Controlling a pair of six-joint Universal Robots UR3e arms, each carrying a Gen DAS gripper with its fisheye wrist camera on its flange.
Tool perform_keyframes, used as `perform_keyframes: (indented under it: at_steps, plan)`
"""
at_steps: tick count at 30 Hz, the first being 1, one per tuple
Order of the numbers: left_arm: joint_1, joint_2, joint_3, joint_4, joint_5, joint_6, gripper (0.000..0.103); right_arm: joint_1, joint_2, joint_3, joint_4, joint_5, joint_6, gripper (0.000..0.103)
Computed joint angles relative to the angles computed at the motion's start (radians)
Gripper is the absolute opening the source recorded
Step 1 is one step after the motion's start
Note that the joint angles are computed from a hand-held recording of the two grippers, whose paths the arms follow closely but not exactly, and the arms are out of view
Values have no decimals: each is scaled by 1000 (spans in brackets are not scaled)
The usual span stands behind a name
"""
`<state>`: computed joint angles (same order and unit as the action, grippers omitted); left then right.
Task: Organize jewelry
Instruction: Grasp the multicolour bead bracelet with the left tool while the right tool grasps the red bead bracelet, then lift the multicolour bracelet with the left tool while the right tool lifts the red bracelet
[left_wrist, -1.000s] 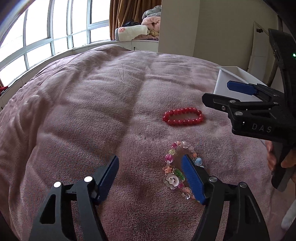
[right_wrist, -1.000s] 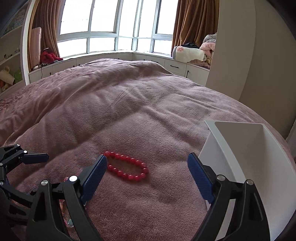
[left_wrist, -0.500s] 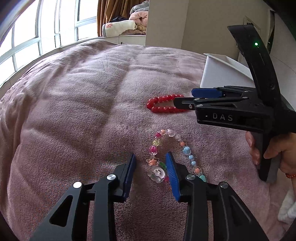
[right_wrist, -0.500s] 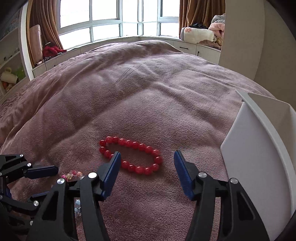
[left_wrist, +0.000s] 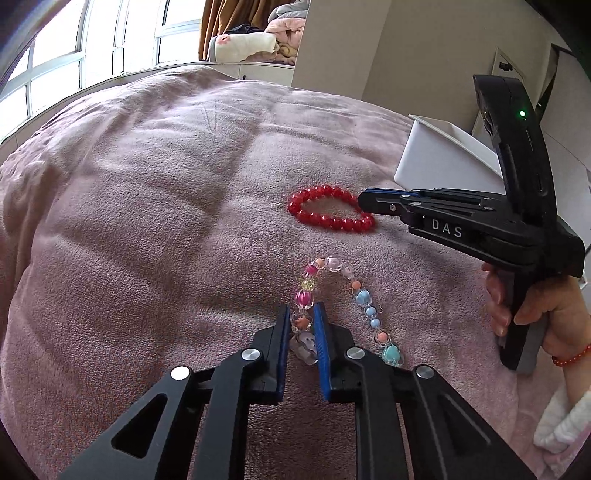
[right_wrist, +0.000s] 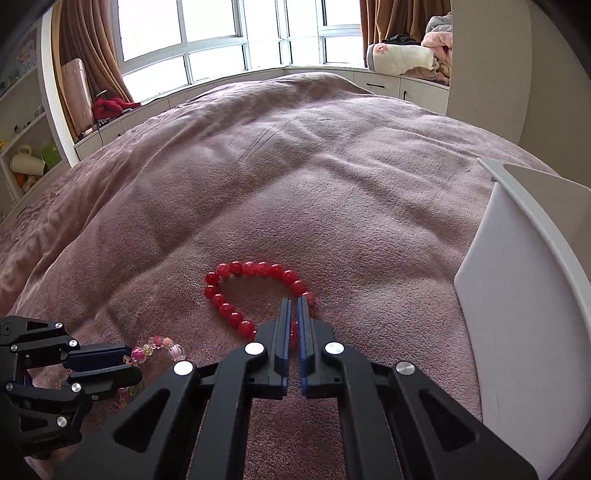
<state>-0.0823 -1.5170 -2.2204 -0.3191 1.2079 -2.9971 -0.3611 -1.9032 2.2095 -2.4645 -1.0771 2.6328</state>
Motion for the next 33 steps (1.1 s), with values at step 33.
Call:
perform_keyframes:
  at_steps: [33]
  plan:
    - [-7,-22,41,-86,-6,6,41,109,65,6,-57,-110,22,10]
